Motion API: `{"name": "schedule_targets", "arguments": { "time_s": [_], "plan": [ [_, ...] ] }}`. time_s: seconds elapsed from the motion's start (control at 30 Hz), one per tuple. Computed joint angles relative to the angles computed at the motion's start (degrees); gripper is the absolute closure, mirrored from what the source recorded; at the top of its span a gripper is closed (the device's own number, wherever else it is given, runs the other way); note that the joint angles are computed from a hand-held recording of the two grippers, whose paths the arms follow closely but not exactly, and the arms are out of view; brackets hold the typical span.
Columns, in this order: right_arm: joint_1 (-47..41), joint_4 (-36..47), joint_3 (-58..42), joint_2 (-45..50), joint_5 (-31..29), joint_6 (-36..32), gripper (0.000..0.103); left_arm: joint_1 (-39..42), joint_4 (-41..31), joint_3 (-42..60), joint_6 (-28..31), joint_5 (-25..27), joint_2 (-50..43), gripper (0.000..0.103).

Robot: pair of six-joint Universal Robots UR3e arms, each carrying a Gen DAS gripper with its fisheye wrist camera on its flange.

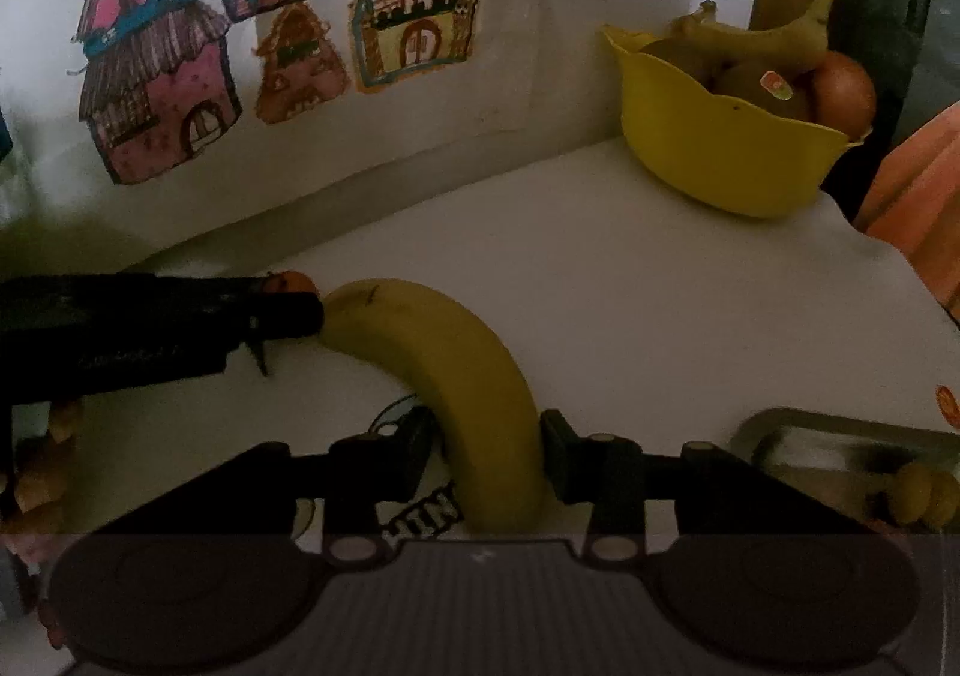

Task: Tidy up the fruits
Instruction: 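Grasp the small tangerine with the left tool while the right tool grasps the loose banana, then carry the tangerine and banana toward the metal tray with both tools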

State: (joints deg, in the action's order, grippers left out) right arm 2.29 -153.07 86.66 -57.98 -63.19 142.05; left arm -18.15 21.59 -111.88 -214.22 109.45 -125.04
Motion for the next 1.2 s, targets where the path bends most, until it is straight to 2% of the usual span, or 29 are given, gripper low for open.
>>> {"name": "schedule_targets", "arguments": {
  "time_s": [0.33, 0.6, 0.87, 1.0, 1.1, 1.2],
  "plan": [
    [-2.28, -2.78, 14.43, -10.66, -1.36, 2.31, 0.066, -1.22, -0.96, -2.29, -0.59, 0.18, 2.38, 0.073],
    [-10.40, -1.53, 30.56, -24.49, 1.37, -3.14, 0.066, -7.79, -0.79, -6.95, -3.13, 3.74, 5.20, 0.073],
    [-21.59, 3.12, 47.99, -42.47, 7.87, -11.43, 0.066, -19.22, -2.24, -9.96, -7.20, 9.75, 7.27, 0.074],
    [-28.99, 12.73, 54.40, -54.08, 12.09, -18.00, 0.066, -25.06, -3.77, -10.81, -10.52, 12.70, 8.22, 0.074],
    [-35.27, 24.81, 57.17, -63.76, 15.13, -24.70, 0.066, -28.87, -4.35, -11.38, -12.69, 15.12, 8.82, 0.074],
    [-41.74, 40.29, 57.48, -72.77, 17.60, -33.34, 0.067, -32.12, -7.35, -10.39, -14.33, 17.83, 9.08, 0.073]
  ]
}}
